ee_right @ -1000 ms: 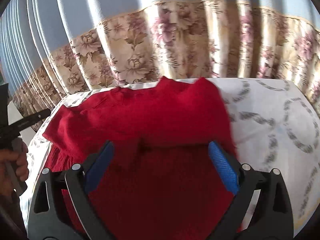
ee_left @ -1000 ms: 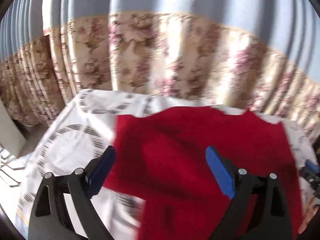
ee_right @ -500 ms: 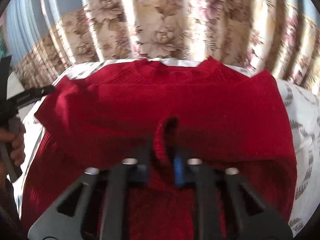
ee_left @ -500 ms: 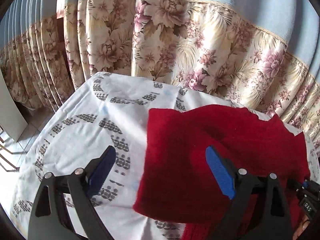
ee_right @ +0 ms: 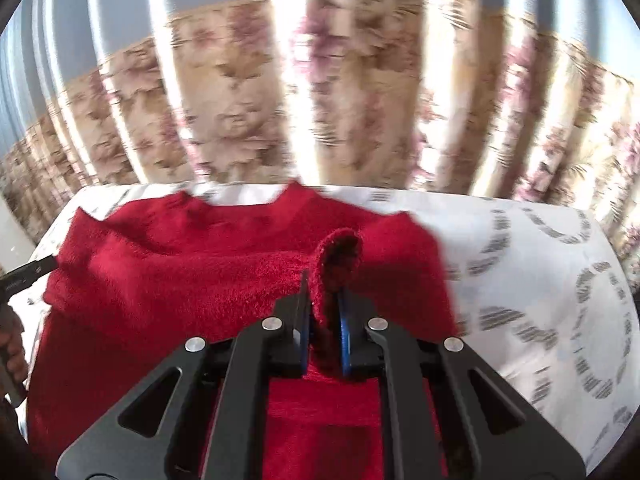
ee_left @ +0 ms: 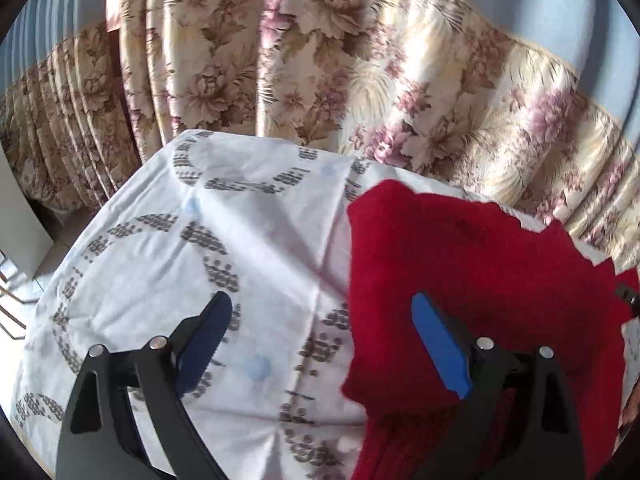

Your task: Fold small clothes

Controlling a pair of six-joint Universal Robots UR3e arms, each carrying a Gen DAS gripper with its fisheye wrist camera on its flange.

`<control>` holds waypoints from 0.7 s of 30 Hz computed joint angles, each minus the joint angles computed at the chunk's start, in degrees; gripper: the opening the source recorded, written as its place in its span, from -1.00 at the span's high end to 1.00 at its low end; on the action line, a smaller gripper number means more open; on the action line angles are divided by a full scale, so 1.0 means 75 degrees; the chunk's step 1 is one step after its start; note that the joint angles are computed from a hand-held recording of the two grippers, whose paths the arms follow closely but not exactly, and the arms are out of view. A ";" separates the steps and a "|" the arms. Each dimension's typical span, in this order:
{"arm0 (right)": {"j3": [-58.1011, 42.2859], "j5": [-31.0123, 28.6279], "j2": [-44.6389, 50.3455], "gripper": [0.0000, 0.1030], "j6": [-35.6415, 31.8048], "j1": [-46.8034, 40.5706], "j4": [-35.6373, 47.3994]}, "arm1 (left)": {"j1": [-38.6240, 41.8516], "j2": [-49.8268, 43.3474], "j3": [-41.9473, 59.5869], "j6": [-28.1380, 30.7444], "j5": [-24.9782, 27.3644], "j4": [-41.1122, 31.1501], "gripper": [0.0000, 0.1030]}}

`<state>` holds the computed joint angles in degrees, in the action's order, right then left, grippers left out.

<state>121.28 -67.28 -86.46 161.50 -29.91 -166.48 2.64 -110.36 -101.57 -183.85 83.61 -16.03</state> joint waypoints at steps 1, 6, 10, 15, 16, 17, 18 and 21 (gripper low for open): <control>-0.0061 0.0000 0.0096 0.78 -0.0015 -0.0147 0.0051 | -0.0141 -0.0193 0.0212 -0.0003 0.0159 -0.0125 -0.79; -0.0157 0.0057 0.0496 0.71 -0.0345 -0.0482 0.0304 | -0.0276 -0.0578 0.0870 -0.0070 0.0378 -0.0940 -0.86; -0.0126 0.0019 0.0698 0.62 -0.0215 -0.0619 0.0177 | -0.0288 -0.0737 0.1054 -0.0017 0.0554 -0.1061 -0.96; -0.0016 -0.0166 0.0546 0.34 -0.0027 -0.0743 0.0174 | -0.0493 -0.0609 0.0865 0.0307 0.0915 -0.0590 -0.96; 0.0088 -0.0311 0.0448 0.14 0.0019 -0.0758 0.0049 | -0.0544 -0.0540 0.0806 0.0401 0.1009 -0.0514 -0.96; 0.0251 -0.0334 0.0262 0.00 0.0076 -0.0885 -0.0016 | -0.0557 -0.0350 0.0631 0.0513 0.1022 -0.0384 -0.96; 0.0426 -0.0117 0.0008 -0.04 0.0029 -0.1145 0.0099 | -0.0505 -0.0113 0.0439 0.0550 0.0907 -0.0335 -0.96; 0.1150 0.0877 -0.1251 -0.28 -0.0448 -0.2141 0.0905 | -0.0120 0.1046 -0.0447 0.0307 0.0226 -0.0269 -0.96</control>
<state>129.90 -60.71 -95.84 158.14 -45.96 -159.70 1.74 -102.52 -104.93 -181.55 85.31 -18.05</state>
